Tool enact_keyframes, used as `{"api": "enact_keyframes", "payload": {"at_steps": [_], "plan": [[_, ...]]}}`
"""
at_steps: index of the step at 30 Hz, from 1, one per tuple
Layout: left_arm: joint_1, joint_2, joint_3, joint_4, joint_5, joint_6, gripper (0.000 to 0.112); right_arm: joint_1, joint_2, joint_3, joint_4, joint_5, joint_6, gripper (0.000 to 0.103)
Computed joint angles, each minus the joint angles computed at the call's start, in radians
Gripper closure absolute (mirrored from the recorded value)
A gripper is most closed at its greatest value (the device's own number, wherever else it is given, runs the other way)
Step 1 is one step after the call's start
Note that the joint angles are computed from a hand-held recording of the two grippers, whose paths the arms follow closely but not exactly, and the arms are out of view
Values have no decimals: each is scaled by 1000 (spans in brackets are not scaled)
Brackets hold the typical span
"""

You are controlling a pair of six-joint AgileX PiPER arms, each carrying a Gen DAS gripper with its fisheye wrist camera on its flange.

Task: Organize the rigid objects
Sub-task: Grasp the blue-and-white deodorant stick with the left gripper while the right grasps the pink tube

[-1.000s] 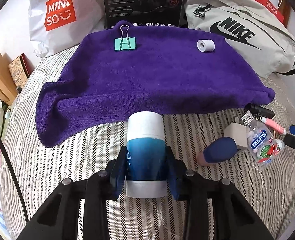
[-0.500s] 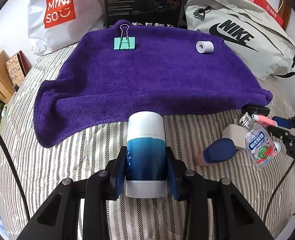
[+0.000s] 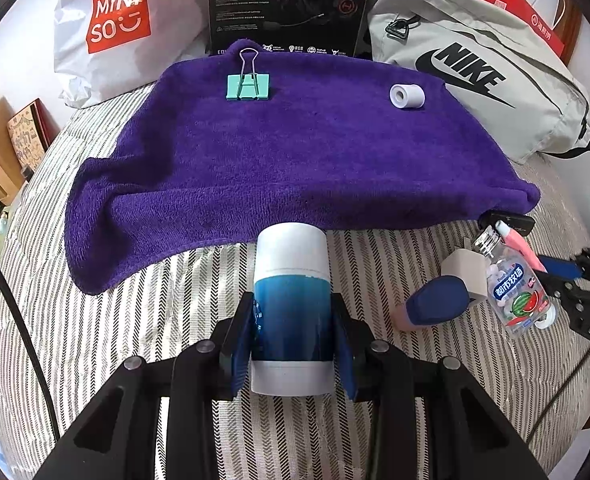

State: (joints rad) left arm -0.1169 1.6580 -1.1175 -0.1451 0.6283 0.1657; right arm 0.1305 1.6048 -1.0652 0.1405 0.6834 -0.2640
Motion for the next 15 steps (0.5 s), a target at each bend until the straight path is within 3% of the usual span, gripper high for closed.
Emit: {"api": "enact_keyframes", "payload": {"at_steps": [6, 11, 15], "plan": [[-4, 0, -1, 11, 1, -3, 78, 69, 40, -51, -102, -10, 48, 81], [3, -1, -1, -6, 3, 14, 78, -9, 16, -27, 88, 31, -111, 86], [2, -2, -1, -5, 3, 15, 78, -52, -40, 35, 106, 50, -96, 87]]}}
